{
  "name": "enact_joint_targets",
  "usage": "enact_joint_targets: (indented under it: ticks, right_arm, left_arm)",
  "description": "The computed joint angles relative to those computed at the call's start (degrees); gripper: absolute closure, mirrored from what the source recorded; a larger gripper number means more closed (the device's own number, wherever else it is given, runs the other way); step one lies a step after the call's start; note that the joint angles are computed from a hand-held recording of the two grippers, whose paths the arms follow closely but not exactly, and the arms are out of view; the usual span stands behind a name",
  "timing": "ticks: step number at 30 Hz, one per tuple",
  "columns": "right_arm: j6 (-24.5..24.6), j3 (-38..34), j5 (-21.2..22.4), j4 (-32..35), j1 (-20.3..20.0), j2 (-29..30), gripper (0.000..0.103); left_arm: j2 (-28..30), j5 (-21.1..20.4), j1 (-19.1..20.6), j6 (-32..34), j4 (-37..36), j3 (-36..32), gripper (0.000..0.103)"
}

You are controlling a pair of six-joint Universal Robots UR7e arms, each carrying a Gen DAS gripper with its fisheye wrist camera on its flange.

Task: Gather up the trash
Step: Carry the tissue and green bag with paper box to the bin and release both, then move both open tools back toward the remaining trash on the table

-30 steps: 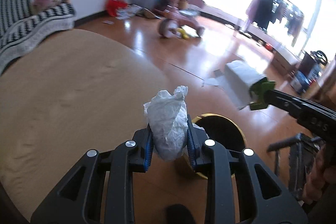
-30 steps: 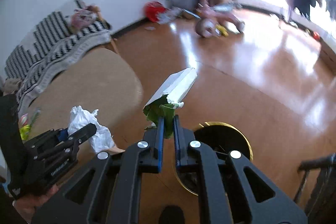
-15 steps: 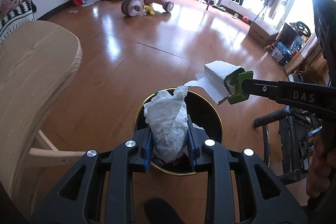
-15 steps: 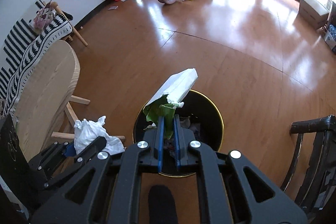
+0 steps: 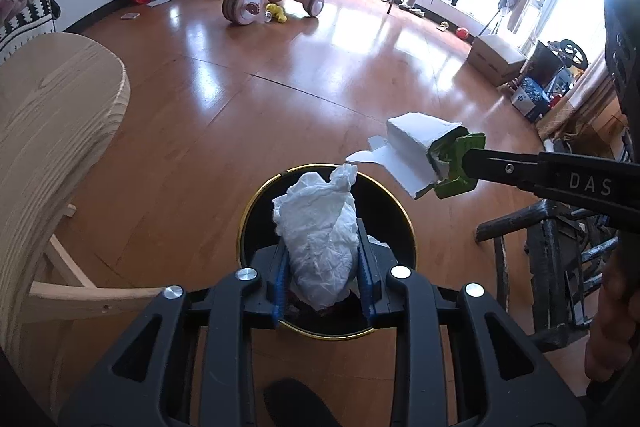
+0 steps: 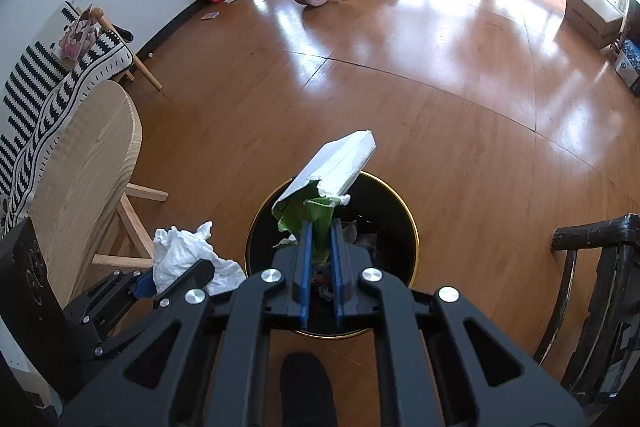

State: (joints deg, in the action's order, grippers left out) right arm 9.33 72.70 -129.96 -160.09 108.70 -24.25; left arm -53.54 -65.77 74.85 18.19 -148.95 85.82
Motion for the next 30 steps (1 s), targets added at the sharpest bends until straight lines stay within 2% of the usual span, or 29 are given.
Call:
enact_joint_targets:
  ticks: [1, 2, 3, 5, 12, 19, 24, 30]
  right_arm:
    - [0.41, 0.29, 0.26, -0.21, -0.12, -0.18, 0.094]
    - [1.52, -0.01, 0.34, 1.0, -0.25, -0.19, 0.088]
    - [2.25, 0.05, 0.0, 1.25, -0.17, -0.13, 0.063]
    - [1.69, 0.55, -1.1, -0.86, 0.04, -0.07, 0.028]
    - [0.59, -0.22, -0.99, -2.39, 1.07, 0.65, 0.028]
    - [-1.88, -4.6, -0.94, -3.53, 3.38, 3.83, 0.028]
    - [-3.08, -11.17, 1.12, -2.91, 5.96, 8.35, 0.026]
    - [-5.7, -25.65, 4.28, 2.02, 10.23, 17.85, 0.023]
  left_arm:
    - [0.07, 0.13, 0.07, -0.03, 0.19, -0.26, 0.06]
    - [0.04, -0.26, 0.13, -0.1, -0.05, -0.18, 0.043]
    - [-0.07, -0.62, 0.15, 0.01, -1.19, 0.28, 0.037]
    - [-0.17, -0.86, 0.11, 0.3, -1.89, 0.63, 0.032]
    - [-0.68, 0.04, 0.21, 0.02, -1.82, 0.64, 0.025]
    - [-3.59, 2.59, 0.88, 0.41, -3.76, 1.15, 0.013]
    - [-7.42, 5.28, 2.23, -0.43, -5.08, 1.23, 0.011]
    - [-13.02, 8.87, 4.53, -0.14, -5.81, 0.7, 0.01]
